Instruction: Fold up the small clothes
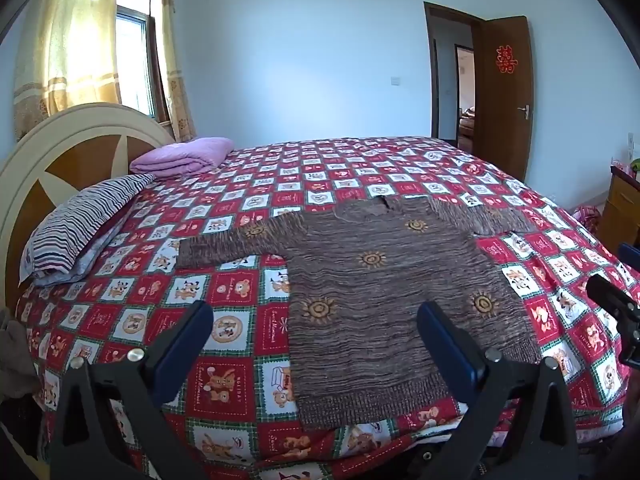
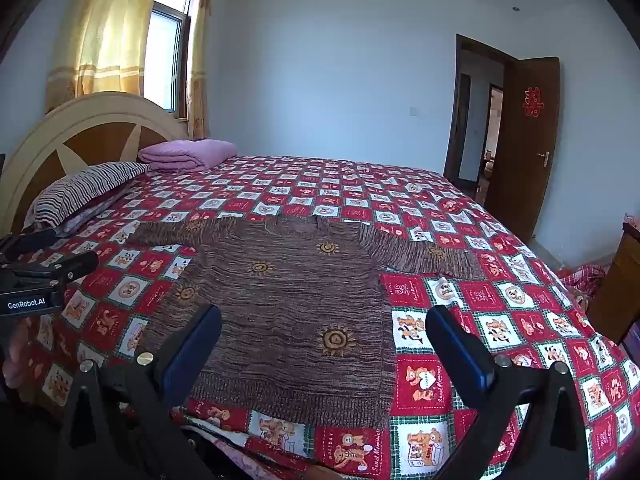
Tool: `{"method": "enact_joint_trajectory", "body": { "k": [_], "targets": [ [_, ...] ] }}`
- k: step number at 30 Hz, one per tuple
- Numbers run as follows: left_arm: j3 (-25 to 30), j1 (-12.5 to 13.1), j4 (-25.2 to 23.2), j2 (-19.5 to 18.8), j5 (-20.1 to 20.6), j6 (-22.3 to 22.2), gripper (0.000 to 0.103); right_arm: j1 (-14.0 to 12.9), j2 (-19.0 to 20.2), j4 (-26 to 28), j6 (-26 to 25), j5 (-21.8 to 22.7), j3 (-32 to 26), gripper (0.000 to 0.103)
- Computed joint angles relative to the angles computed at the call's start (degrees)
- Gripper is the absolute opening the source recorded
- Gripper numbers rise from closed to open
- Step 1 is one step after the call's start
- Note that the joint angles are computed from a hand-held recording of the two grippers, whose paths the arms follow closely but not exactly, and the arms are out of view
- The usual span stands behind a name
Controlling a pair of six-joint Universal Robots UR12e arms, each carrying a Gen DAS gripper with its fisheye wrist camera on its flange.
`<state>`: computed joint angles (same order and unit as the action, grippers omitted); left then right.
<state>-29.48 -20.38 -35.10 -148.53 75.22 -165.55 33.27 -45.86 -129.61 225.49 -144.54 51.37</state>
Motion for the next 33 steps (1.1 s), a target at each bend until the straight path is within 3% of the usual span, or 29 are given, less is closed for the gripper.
{"method": "enact_joint_trajectory", "body": {
  "k": [1,33],
  "targets": [
    [-0.33,0.02,1.61,-0.06,-0.17,0.14,0.103,0.02,0.02,-0.07,-0.11,-0.15,0.0,0.102],
    [-0.26,-0.11,1.47,0.06,-0.46,0.04,0.103,-0.34,-0.77,0.56,2.11,0.32,1.56,0.102]
  ]
}}
